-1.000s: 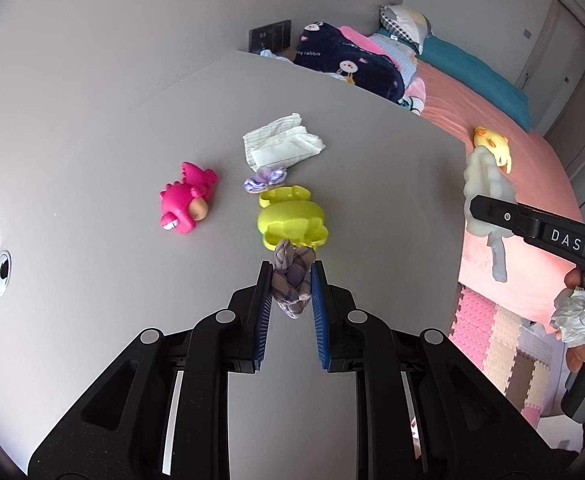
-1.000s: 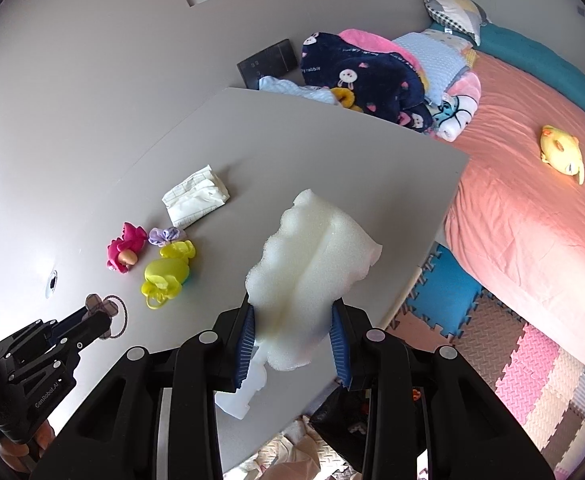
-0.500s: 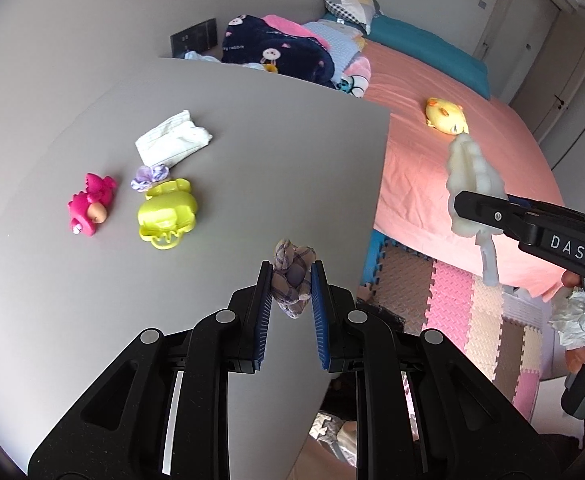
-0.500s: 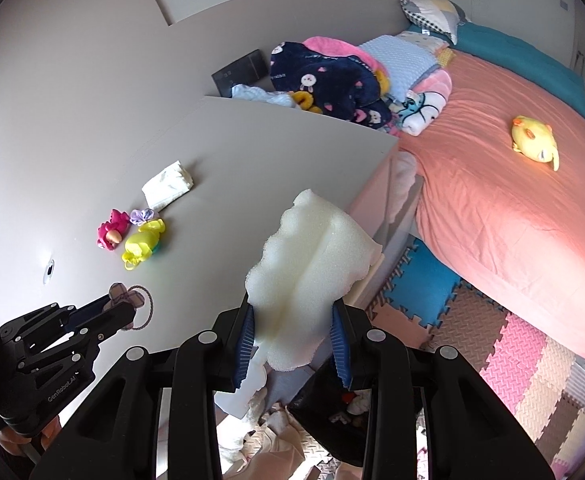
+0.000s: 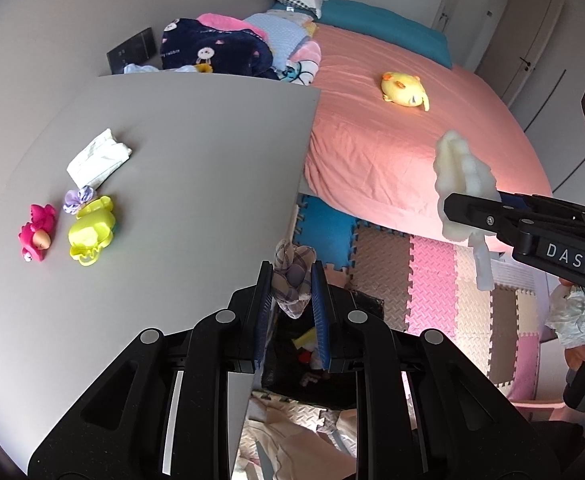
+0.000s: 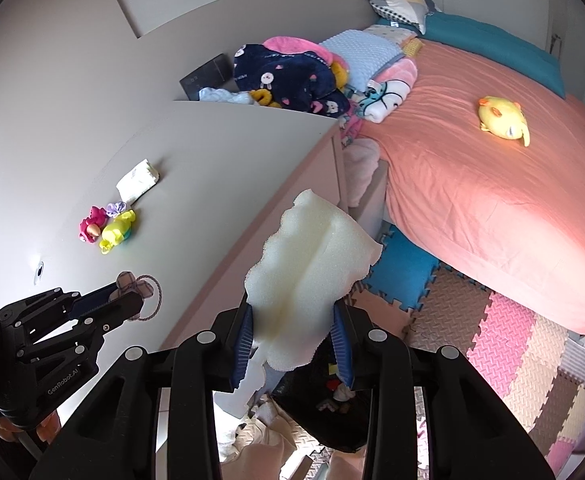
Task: Collect trash
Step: 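Carry the plaid flower and white foam sponge over the black bin, then open both tools to drop the flower and sponge into the bin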
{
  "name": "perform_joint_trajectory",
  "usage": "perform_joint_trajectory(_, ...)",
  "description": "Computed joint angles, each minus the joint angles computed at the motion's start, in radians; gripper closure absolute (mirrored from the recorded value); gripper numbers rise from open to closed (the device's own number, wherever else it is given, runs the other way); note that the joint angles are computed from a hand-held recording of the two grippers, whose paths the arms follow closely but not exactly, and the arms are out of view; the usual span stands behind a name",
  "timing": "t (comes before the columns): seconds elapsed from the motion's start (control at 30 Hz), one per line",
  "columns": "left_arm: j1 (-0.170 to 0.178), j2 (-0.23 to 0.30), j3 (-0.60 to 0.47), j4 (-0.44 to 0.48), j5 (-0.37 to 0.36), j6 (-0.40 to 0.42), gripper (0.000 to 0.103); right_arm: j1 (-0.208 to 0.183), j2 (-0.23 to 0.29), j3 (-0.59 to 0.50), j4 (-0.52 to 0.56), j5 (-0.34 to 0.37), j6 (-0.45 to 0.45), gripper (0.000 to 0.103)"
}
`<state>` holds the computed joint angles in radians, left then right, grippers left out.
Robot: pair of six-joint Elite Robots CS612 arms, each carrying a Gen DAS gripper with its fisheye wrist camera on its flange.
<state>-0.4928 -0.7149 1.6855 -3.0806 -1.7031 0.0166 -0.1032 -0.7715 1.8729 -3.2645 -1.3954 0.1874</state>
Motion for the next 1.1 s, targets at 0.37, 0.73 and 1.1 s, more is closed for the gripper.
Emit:
perform_joint_trajectory(0.37,-0.03,-0.002,-0.002,0.025,-0.018,0.053,0.084,-0.03,-0.024,0.07,-0.044,-0.015,0.004,0.067)
perform_joint_trajectory(0.73,-0.058,0.001,0.003,0.074,-0.04,0.123,0.084,-0.051,-0.034,0.119,-0.068,-0.023,0.021,0.067)
perform_joint_trajectory(1.1,-0.078,0.013,-0.008,0.143,-0.057,0.169,0.084,-0.071,-0.035,0.151,-0.057,-0.022,0.046,0.067)
